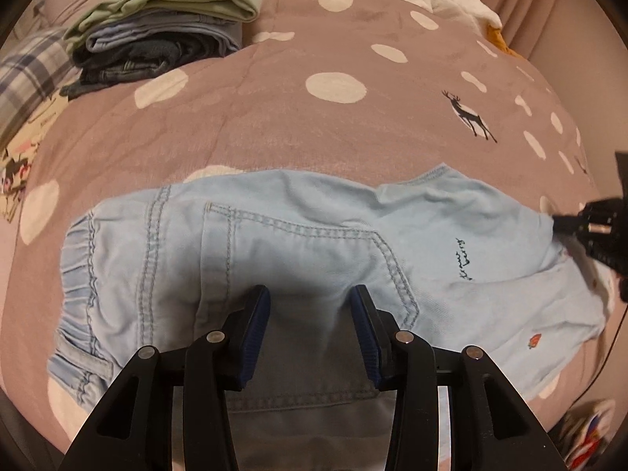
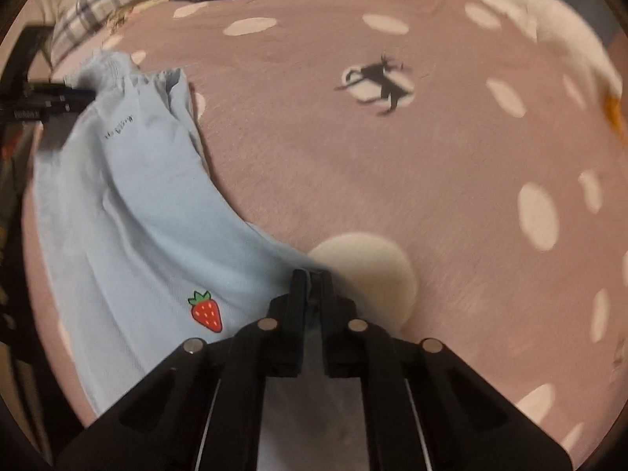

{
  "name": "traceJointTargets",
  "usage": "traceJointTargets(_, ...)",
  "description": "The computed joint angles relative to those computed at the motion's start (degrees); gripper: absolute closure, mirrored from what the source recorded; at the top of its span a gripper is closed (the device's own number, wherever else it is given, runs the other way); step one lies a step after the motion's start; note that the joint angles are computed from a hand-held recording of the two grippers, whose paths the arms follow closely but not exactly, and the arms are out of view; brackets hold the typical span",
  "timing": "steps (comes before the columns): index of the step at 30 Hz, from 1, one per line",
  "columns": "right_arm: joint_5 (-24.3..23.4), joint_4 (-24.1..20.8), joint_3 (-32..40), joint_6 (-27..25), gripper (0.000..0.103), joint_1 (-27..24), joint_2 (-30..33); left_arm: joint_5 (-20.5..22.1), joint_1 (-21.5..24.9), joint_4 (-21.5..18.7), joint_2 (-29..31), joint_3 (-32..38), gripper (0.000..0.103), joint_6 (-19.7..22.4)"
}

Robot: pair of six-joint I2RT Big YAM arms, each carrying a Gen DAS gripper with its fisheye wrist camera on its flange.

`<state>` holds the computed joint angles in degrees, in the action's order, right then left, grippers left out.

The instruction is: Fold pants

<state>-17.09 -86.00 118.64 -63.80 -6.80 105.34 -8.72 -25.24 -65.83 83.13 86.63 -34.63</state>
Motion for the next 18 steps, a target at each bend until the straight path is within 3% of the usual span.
traceJointTargets(2,1.93,4.62,-1.14,1.71,0.103,0.08,-1.15,0.03,0.23,0.01,-0.08,0.01,0.061,0.18)
traceJointTargets(3,1.73,4.76,-0.15,3.40,0.103,0.23,-0.86,0.00,0.31,0.14,-0.05,0.02,0.061,0.21)
traceJointTargets(5,0.48,0.41,2.99,4.59,0.103,0.43,0.58,-0.15,0.41,0.35,-0.08,-0.23,0.061,0.57)
traceJointTargets(6,-0.24,0.57,2.48,4.55,0.103,0.17,-0.10,-0.23,0.41,0.19,0.16,0.02,0.061,0.64)
traceJointTargets(8,-5.48,-1.36,3.72,7.80,0.102,-2.12,-0.26,-1.40,-0.17,-0.60,0.25,0.48,0.061,1.07)
traceJointTargets(10,-8.26,-1.02,3.53,10.44,0.083,-4.99,-1.14,-2.01,-0.57,-1.12,0.36,0.82,0.061,1.47)
traceJointTargets(11,-8.94,-0.86,3.06,10.70,0.060,-6.27,-1.64,-1.94,-0.75,-1.32,0.23,0.77,0.061,1.58)
traceJointTargets(12,-8.68,-0.29,2.17,11.23,0.048,-6.54,-2.23,-1.71,-0.89,-1.29,0.10,0.72,0.061,1.61)
traceJointTargets(18,-4.10,-3.25,2.56,6.30,0.052,-6.91,-0.73,-0.17,-1.95,0.45,-1.69,-0.65,0.060,-0.25)
